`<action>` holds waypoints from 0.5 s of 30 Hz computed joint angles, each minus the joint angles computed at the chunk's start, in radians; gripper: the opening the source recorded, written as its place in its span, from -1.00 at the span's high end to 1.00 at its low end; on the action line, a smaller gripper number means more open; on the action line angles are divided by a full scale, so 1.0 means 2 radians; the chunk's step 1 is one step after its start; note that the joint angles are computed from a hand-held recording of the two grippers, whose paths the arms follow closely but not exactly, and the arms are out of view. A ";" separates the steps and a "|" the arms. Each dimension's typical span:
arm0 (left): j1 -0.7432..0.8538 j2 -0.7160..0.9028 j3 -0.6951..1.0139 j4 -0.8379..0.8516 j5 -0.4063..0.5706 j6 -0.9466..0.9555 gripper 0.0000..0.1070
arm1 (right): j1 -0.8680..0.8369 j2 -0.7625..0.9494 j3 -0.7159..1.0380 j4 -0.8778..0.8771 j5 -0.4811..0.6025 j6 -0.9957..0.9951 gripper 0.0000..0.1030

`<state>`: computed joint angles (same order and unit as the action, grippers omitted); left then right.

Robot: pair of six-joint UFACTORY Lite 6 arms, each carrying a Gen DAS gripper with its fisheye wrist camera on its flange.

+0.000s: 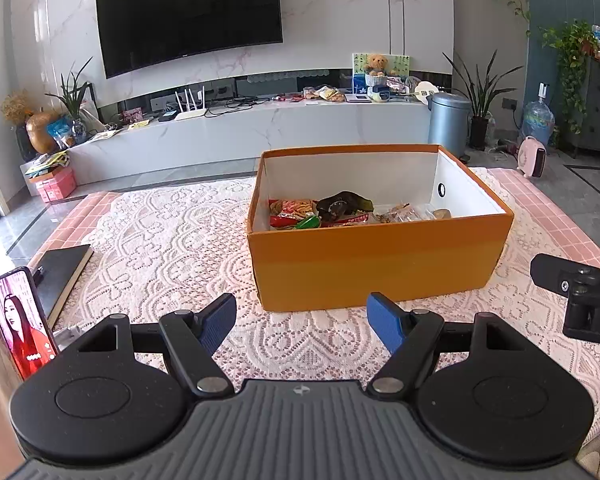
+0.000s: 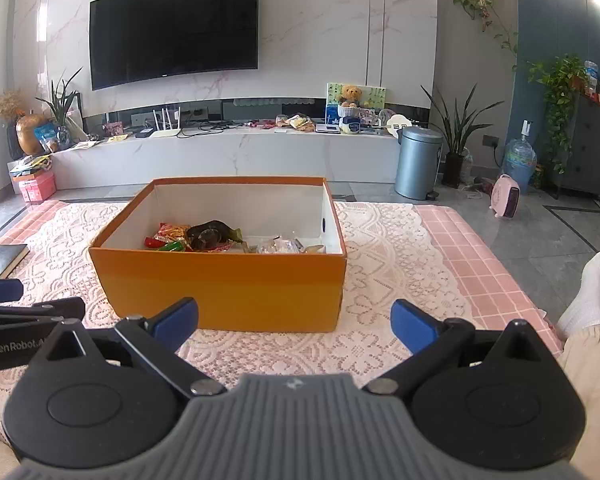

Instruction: Organize snacks

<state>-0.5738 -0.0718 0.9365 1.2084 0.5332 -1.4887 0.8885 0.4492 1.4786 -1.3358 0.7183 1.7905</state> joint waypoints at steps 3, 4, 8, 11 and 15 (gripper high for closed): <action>0.002 0.001 0.004 -0.010 0.000 0.011 -0.63 | 0.000 0.003 0.005 0.002 0.002 -0.003 -0.93; 0.002 0.001 0.005 -0.014 0.000 0.014 -0.63 | 0.000 0.003 0.005 0.003 0.004 -0.003 -0.93; 0.004 0.001 0.006 -0.022 -0.001 0.021 -0.63 | 0.001 0.003 0.007 0.006 0.006 -0.004 -0.93; 0.004 0.000 0.006 -0.023 -0.001 0.021 -0.63 | 0.001 0.003 0.007 0.006 0.007 -0.004 -0.93; 0.005 0.000 0.006 -0.023 -0.002 0.022 -0.63 | 0.002 0.004 0.009 0.008 0.006 -0.008 -0.93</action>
<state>-0.5642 -0.0709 0.9488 1.1622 0.5298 -1.4451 0.8923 0.4576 1.4957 -1.3192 0.7308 1.7747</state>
